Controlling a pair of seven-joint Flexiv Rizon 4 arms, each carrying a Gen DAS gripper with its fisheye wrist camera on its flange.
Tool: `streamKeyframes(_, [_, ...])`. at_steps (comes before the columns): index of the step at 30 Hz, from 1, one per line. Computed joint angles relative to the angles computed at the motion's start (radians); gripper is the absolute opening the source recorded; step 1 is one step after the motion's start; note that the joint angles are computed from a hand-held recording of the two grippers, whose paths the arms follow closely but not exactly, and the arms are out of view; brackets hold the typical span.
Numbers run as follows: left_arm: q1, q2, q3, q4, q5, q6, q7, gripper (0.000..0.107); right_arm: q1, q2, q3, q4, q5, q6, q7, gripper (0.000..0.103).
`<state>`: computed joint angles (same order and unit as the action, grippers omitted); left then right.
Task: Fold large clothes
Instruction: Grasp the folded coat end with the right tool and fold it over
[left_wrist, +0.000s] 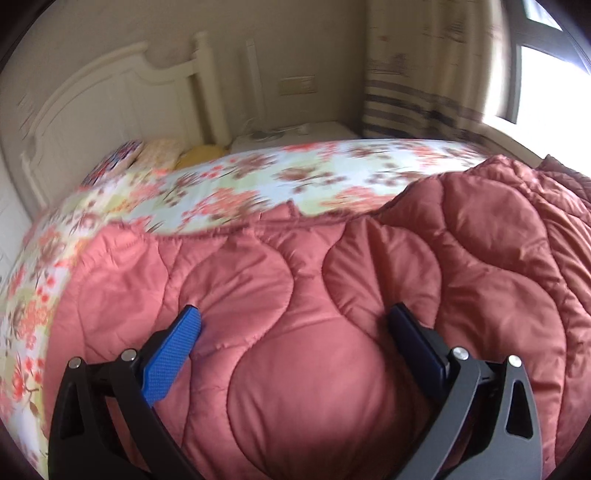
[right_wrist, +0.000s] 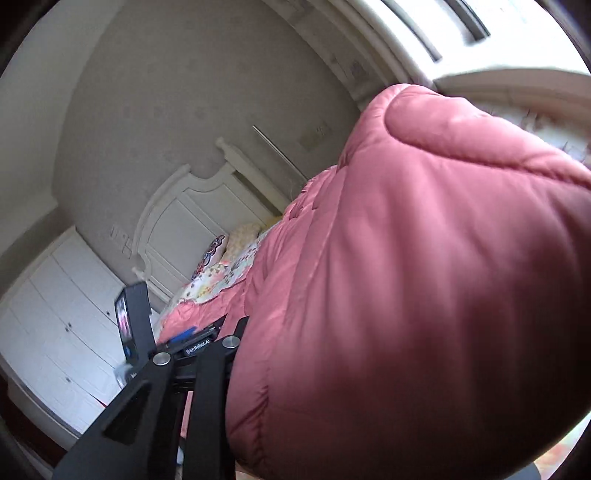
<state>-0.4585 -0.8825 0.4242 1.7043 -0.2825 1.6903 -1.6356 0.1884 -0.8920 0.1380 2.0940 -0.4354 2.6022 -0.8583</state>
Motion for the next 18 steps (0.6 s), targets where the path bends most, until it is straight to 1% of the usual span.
streamKeyframes(1, [0.005, 0.013, -0.024, -0.004, 0.010, -0.001, 0.012, 0.101, 0.001, 0.008, -0.007, 0.018, 0.014, 0.020, -0.019, 0.033])
streamKeyframes(2, [0.002, 0.018, -0.032, -0.017, 0.013, -0.013, 0.018, 0.101, 0.005, 0.022, -0.018, 0.042, 0.033, 0.040, -0.048, 0.033])
streamKeyframes(3, [-0.012, 0.018, -0.028, -0.041, 0.015, -0.034, 0.021, 0.101, 0.014, 0.038, -0.030, 0.067, 0.052, 0.055, -0.083, 0.033])
streamKeyframes(5, [-0.053, -0.003, 0.014, -0.094, 0.023, -0.074, 0.004, 0.101, 0.028, 0.062, -0.044, 0.104, 0.086, 0.077, -0.149, 0.033])
streamKeyframes(7, [-0.123, -0.059, 0.105, -0.183, 0.043, -0.175, -0.041, 0.101, 0.042, 0.086, -0.051, 0.136, 0.125, 0.096, -0.211, 0.033])
streamKeyframes(8, [-0.125, -0.079, 0.113, -0.230, 0.077, -0.247, -0.065, 0.101, 0.048, 0.096, -0.050, 0.146, 0.146, 0.103, -0.232, 0.033])
streamKeyframes(9, [-0.119, -0.101, 0.088, -0.258, 0.045, -0.292, -0.034, 0.101, 0.051, 0.104, -0.048, 0.151, 0.159, 0.103, -0.244, 0.033])
streamKeyframes(10, [-0.101, -0.108, 0.054, -0.256, 0.039, -0.271, -0.036, 0.101, 0.051, 0.114, -0.047, 0.152, 0.167, 0.093, -0.250, 0.033])
streamKeyframes(11, [-0.100, -0.113, 0.052, -0.248, 0.053, -0.239, -0.075, 0.101, 0.063, 0.124, -0.048, 0.149, 0.190, 0.074, -0.261, 0.033])
streamKeyframes(13, [-0.121, -0.103, 0.085, -0.228, 0.076, -0.223, -0.125, 0.101, 0.098, 0.137, -0.052, 0.148, 0.246, 0.063, -0.305, 0.033])
streamKeyframes(15, [-0.148, -0.078, 0.121, -0.178, 0.093, -0.184, -0.180, 0.101, 0.166, 0.162, -0.068, 0.149, 0.341, 0.045, -0.382, 0.033])
streamKeyframes(16, [-0.156, -0.043, 0.123, -0.118, 0.112, -0.132, -0.215, 0.101, 0.181, 0.174, -0.071, 0.155, 0.367, 0.036, -0.407, 0.033])
streamKeyframes(18, [-0.137, 0.022, 0.080, -0.014, 0.146, -0.021, -0.228, 0.101, 0.218, 0.197, -0.077, 0.146, 0.425, 0.003, -0.452, 0.033])
